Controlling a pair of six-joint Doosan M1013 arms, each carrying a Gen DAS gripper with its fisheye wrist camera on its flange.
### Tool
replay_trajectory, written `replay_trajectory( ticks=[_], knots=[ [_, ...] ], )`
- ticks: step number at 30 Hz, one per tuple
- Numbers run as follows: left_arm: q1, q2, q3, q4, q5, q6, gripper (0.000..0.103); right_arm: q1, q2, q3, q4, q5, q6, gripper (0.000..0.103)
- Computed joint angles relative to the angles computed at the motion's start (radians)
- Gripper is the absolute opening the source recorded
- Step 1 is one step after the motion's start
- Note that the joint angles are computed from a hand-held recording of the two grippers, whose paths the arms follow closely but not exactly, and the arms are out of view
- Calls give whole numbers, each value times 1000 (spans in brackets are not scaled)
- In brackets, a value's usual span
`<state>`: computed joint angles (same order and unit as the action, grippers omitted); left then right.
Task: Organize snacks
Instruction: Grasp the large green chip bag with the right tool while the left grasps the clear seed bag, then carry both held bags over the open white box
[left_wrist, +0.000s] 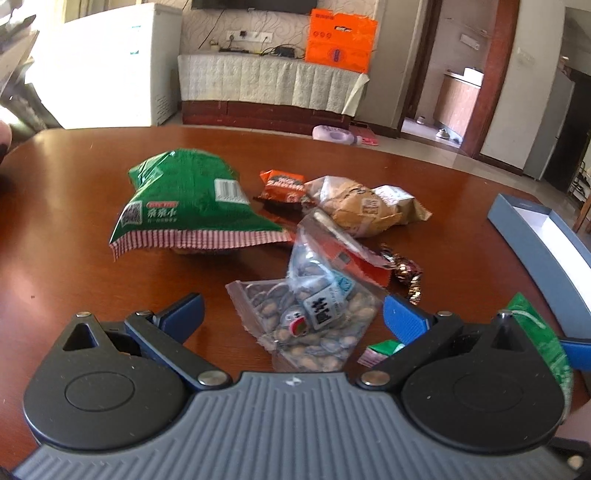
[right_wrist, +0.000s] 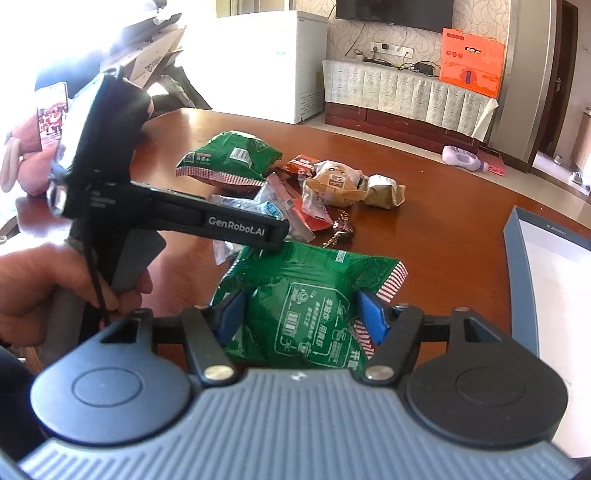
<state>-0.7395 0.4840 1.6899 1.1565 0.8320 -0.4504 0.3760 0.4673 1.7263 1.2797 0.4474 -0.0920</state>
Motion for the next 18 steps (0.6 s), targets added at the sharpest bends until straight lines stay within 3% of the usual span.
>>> replay_trajectory(
  ticks=[6, 9, 11, 15, 17, 18],
  knots=[
    [7, 1, 2, -29, 6, 11, 100, 4, -1, 7, 15, -39, -23, 72],
    [5, 0, 1, -15, -7, 29, 83, 20, -1, 17, 89, -95, -118, 84],
    [4, -2, 5, 4, -20, 25, 70, 27, 4, 16, 126, -106, -152, 86],
    [5, -11, 20, 33, -57, 4, 62, 34, 14, 8, 95, -121, -117, 94],
    [4, -12, 21, 34, -59, 4, 61, 34, 15, 8, 92, -113, -135, 92],
    [4, -12, 20, 30, -58, 8, 61, 31, 15, 8, 89, -97, -136, 85]
  ],
)
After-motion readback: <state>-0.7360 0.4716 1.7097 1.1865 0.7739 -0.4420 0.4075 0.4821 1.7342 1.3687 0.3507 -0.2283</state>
